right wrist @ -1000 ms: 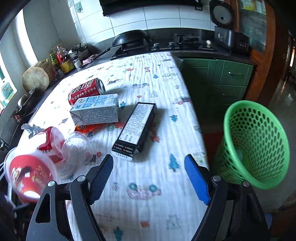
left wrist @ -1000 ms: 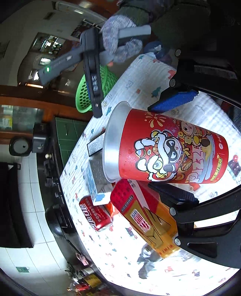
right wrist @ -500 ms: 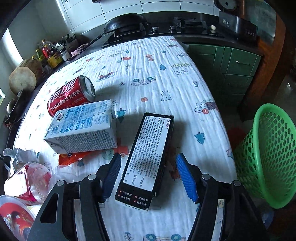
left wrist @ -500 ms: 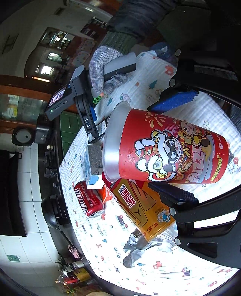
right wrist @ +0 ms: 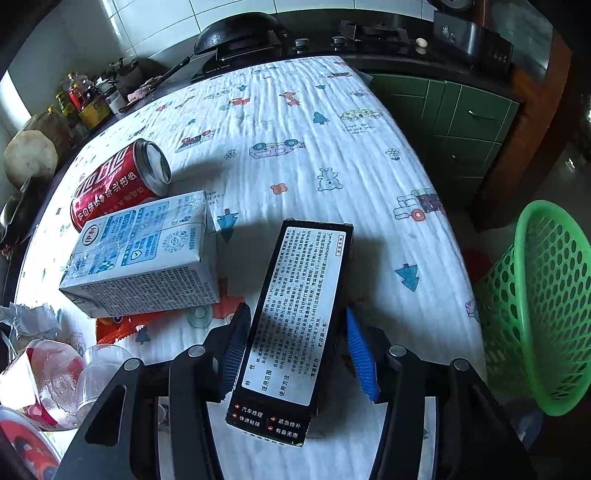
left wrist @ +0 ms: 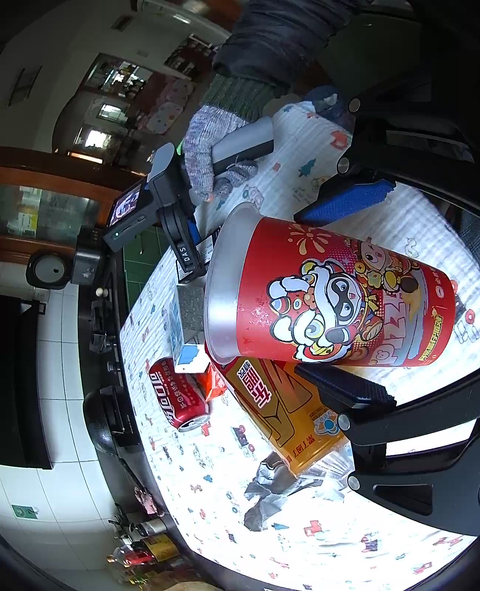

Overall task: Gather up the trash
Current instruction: 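Carry the black box to the green basket and release it with the right tool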

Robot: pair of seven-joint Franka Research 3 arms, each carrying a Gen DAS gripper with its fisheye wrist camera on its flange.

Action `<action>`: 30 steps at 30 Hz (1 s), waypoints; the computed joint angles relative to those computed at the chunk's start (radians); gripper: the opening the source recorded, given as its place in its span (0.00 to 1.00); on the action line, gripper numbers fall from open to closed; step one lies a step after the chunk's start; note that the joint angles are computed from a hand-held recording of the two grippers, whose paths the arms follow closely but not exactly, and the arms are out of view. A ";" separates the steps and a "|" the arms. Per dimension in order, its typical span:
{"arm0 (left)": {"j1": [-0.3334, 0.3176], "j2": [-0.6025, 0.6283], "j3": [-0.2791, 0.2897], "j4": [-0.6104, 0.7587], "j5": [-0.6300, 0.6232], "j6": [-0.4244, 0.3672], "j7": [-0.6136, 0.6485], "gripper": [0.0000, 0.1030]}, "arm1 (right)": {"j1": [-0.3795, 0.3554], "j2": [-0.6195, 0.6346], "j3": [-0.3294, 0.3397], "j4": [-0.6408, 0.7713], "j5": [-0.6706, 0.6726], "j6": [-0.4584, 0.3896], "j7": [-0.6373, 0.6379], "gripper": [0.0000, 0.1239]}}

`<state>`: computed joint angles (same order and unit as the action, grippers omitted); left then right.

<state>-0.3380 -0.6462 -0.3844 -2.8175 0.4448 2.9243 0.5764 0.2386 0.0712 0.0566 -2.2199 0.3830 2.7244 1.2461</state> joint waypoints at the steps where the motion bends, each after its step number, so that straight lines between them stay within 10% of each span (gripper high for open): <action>1: -0.001 0.000 0.000 0.000 0.000 0.001 0.000 0.71 | -0.001 -0.008 0.000 -0.008 0.007 0.004 -0.006 0.40; 30: 0.063 0.226 -0.086 0.218 0.110 0.045 -0.051 0.71 | -0.106 -0.241 -0.136 -0.160 0.325 -0.064 -0.351 0.39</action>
<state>-0.2749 -0.4198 -0.4702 -2.5995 0.5552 2.9695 0.5256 0.1326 -0.1701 -0.0799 -2.3800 0.7081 2.6605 0.8951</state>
